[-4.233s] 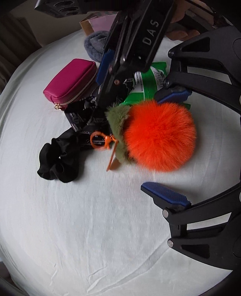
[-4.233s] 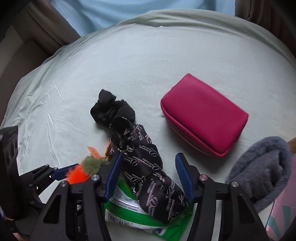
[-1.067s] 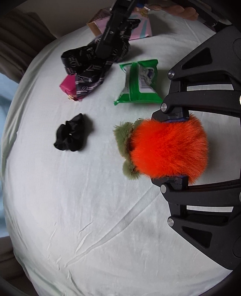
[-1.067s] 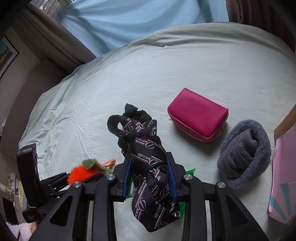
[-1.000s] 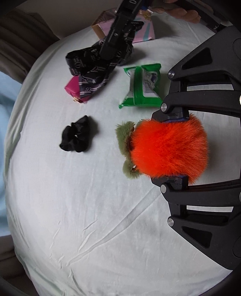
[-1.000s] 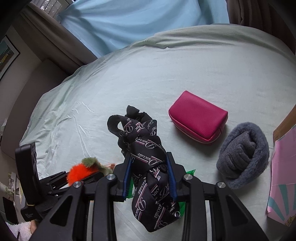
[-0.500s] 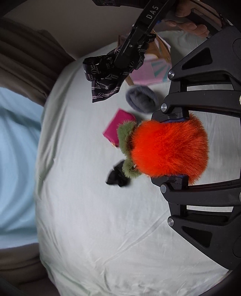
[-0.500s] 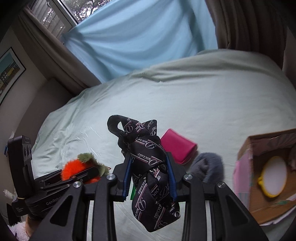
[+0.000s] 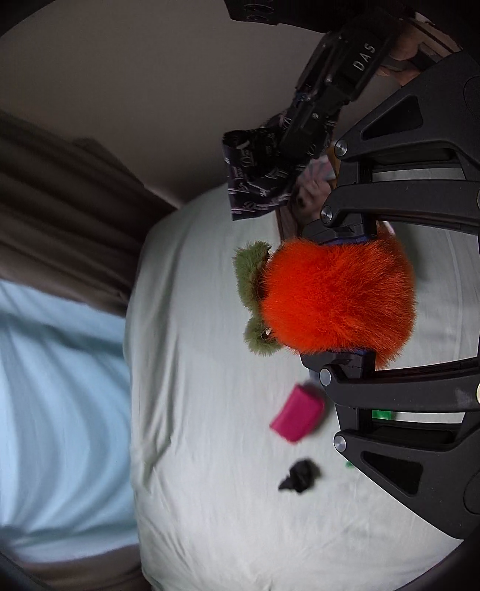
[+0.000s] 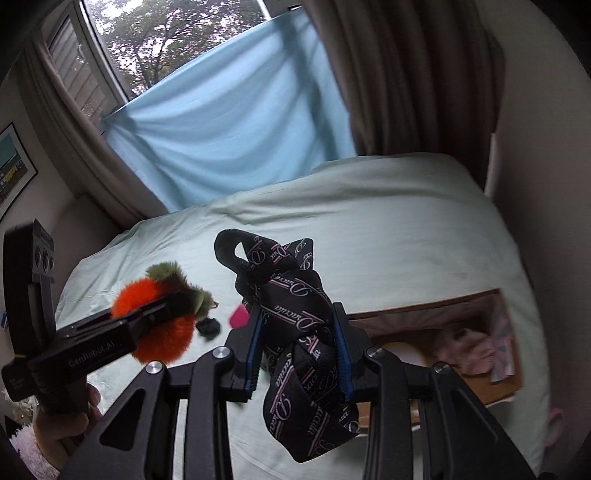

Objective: Organize soft objects
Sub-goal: 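Carry the pom-pom and black scarf over the box and release both inside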

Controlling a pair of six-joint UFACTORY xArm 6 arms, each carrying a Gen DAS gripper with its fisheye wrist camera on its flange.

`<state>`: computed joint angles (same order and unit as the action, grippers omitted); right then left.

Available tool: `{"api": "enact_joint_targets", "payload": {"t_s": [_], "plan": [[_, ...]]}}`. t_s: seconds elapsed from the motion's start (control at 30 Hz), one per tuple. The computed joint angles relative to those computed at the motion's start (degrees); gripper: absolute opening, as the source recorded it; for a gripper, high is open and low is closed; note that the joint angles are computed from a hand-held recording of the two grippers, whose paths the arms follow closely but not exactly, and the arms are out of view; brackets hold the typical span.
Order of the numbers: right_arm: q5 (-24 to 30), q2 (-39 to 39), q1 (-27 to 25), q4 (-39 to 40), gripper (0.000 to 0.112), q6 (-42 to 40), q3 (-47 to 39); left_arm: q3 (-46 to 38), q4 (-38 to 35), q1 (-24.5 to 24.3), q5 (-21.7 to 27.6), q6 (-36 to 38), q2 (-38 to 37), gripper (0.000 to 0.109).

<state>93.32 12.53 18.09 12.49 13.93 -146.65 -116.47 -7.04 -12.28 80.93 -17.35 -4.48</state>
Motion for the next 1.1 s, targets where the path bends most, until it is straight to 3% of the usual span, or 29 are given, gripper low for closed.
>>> {"api": "enact_joint_targets", "payload": {"t_s": [0.2,0.4,0.63,0.87,0.9,0.93,0.97,1.0,1.07,1.1], "plan": [[3.6,-3.7,-10.9,3.4,0.031,-7.0,5.9,-6.4,3.0,-10.1,-0.3,-8.1,8.6,0.034],[1.7,-9.8,-18.4,5.2,0.031,-14.4,21.4,-12.2,4.0,-15.9,1.8,-11.9,17.9,0.034],[0.4,-11.2,-23.7,8.1,0.031,-18.8,32.5,-7.2,3.5,-17.5,2.4,-11.7,21.2,0.034],[0.3,-9.4,-24.0,10.4,0.031,-18.9,36.3,-7.8,3.9,-17.3,5.5,-10.7,24.4,0.034],[0.1,-9.1,-24.1,11.0,0.035,-18.7,36.5,-8.2,3.5,-17.2,5.8,-10.1,24.7,0.036],[0.0,-8.6,-24.2,12.2,0.041,-18.2,36.5,-8.4,2.7,-17.1,5.5,-9.4,24.8,0.051],[-0.3,-8.3,-24.1,12.5,0.056,-17.6,36.6,-8.6,2.6,-17.0,5.7,-8.6,24.8,0.083],[-1.1,-8.3,-23.7,12.1,0.077,-17.0,36.8,-9.0,3.2,-17.0,6.4,-8.0,24.8,0.1],[-3.5,-8.6,-23.2,10.8,0.102,-15.9,37.6,-8.0,3.7,-16.8,6.8,-7.0,23.6,0.103],[-4.0,-8.6,-23.4,11.3,0.102,-15.8,37.9,-7.1,3.4,-16.4,7.2,-6.9,22.8,0.103]]}}
